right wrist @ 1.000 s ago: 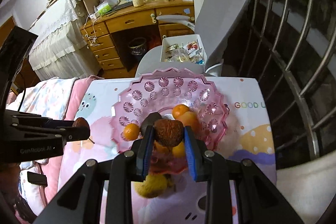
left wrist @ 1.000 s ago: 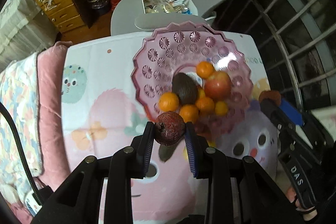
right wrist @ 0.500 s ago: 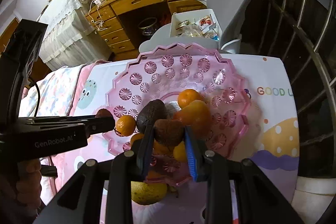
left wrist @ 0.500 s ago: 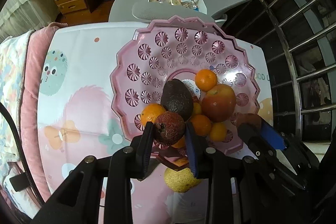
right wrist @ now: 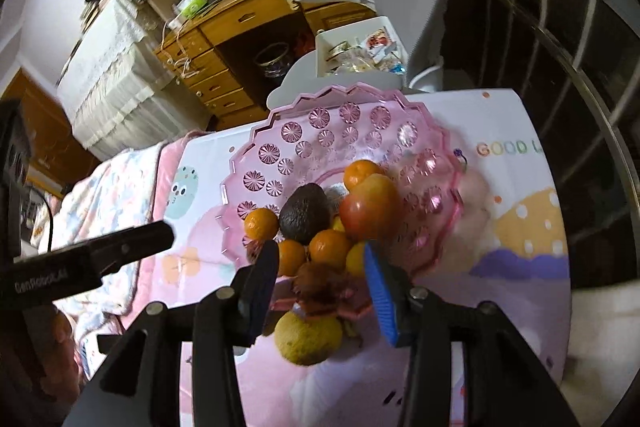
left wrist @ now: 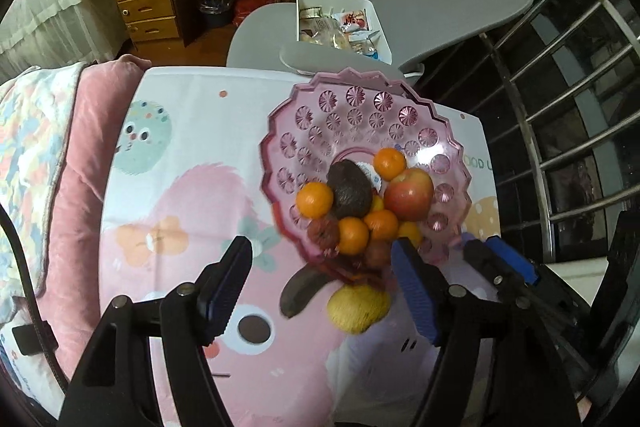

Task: Organize fruits
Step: 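Carry both brown fruits into the pink bowl and open both tools, then withdraw both tools toward the dark banana and the speckled pear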

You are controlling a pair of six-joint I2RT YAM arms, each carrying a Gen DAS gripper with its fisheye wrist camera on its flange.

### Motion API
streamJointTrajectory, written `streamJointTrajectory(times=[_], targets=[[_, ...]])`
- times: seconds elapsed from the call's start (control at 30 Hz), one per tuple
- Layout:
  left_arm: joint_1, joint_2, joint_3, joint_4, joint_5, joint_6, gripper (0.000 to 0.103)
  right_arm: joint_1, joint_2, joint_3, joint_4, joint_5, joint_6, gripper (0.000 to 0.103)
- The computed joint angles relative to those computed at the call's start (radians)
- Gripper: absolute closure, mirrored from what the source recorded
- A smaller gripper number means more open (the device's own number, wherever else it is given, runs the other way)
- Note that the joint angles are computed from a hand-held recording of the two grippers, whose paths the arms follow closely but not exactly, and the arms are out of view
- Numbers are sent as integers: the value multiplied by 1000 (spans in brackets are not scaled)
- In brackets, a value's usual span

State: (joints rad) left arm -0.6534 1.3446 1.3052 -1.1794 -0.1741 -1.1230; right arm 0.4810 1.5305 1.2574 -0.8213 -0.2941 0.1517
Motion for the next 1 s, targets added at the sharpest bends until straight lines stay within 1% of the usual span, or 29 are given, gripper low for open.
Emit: streamJointTrajectory(times=[0.13, 0.2, 0.23, 0.37, 0.63, 0.73, 0.8, 0.93, 1.0], targets=[[-77, -105, -48, -57, -18, -62, 32, 7, -97, -52, -37, 13, 72, 57], [-126, -145, -72, -98, -17, -106, 32, 18, -159, -91, -53, 30, 116, 51], [-149, -163, -84, -112, -18, -127, 32, 24, -186, -108, -61, 35, 136, 50], [-279, -247, -123, -173, -40, -232, 32, 62, -312, -193, -108, 55, 230, 48], [-573, -336, -161, -273, -126, -437, 32, 197, -508, -326, -157, 113, 447, 46], [-638, -348, -167, -296, -140, -463, 32, 247, -569, -372, -154, 118, 548, 42], [-683, -364, -177, -308, -148, -480, 32, 280, -600, -399, -144, 124, 616, 36], [-737, -400, -203, -315, -160, -475, 32, 335, -656, -453, -113, 141, 751, 35], [-742, -405, -213, -318, -162, -449, 32, 346, -675, -482, -86, 140, 807, 34]])
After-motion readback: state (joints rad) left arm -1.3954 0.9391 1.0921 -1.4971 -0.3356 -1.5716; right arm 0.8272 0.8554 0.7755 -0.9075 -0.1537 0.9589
